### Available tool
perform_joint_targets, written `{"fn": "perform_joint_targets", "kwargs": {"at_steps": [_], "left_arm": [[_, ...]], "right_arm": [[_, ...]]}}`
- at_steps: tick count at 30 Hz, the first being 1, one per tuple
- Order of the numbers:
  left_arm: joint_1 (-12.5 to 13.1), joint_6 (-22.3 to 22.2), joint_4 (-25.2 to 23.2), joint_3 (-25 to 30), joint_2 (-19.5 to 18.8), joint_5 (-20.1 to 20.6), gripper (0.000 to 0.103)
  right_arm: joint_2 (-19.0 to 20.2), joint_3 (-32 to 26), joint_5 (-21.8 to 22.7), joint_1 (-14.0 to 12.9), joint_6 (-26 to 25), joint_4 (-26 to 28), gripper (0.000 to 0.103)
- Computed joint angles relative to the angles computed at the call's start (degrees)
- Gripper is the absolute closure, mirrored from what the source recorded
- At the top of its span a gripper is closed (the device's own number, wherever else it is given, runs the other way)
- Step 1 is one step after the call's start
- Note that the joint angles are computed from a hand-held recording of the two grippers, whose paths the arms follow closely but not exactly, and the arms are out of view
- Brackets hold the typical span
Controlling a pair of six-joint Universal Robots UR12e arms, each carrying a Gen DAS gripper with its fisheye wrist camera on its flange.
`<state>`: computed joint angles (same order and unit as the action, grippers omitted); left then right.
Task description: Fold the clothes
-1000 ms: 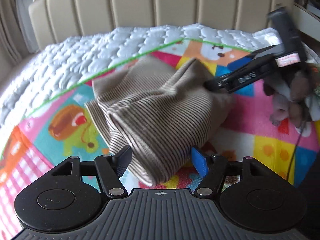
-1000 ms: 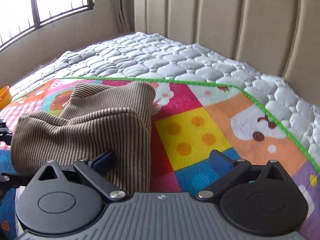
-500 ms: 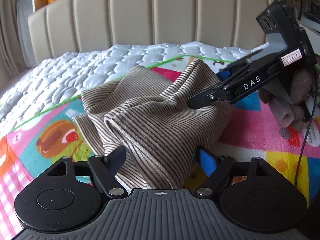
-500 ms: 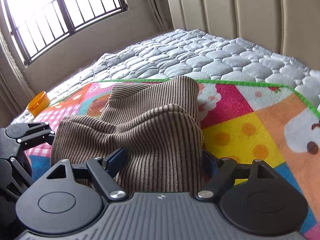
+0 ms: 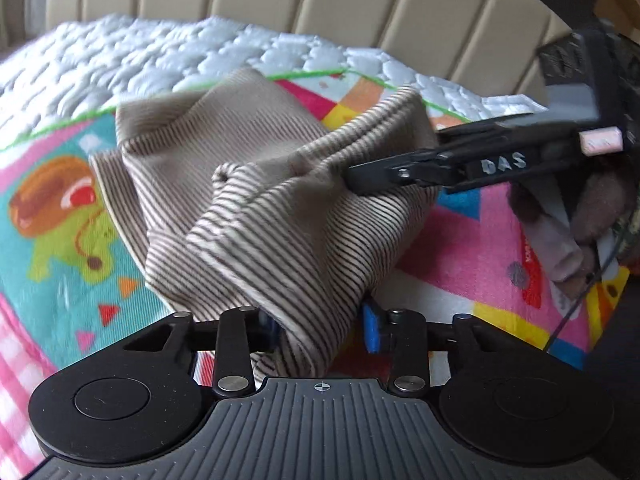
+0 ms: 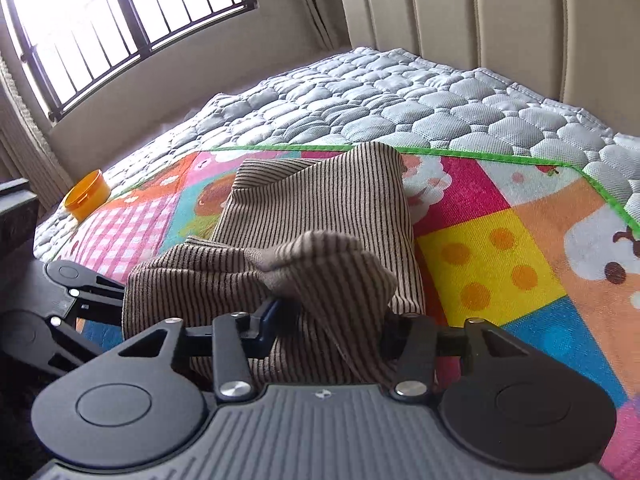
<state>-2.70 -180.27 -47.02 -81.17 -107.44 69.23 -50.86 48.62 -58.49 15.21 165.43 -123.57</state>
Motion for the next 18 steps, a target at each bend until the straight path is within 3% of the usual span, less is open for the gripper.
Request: {"fn": "perform_joint_targets", "kwargs": {"at_steps": [2,7,10,12,14,18], "left_arm": [[0.1,-1.1,-3.4,0.1,1.0,-2.2,0.069],[-0.2,3.6,-8.8,-1.6,5.3,-7.1,0.072],[-0.5,4.8,-10.3,-2.5,7.3,-8.3,0.073],[-0.7,4.5,-9.2,-2.8,7.8,-6.6,0.073],[-0.2,1.3,-6.3,-2.6,7.4,-5.6,0.073],[1.4,-4.2,1.7,-2.2,5.9,-2.5,0.073]], "right_arm": [[-2.4,2.1,0.2,-0.3,-2.7,2.1,0.063],[-8.7,7.5,2.6,-1.7,-9.3,7.7,0.065],[-10.1,8.5,3.6,-1.9,-10.5,7.7,0.067],[-9.5,7.6,3.7,-1.5,-10.0,5.9,0.068],[-8.0,5.9,3.8,-0.9,-8.4,3.3,0.069],[-2.0,-1.8,3.2,0.8,-6.5,-1.0,0.07]]}}
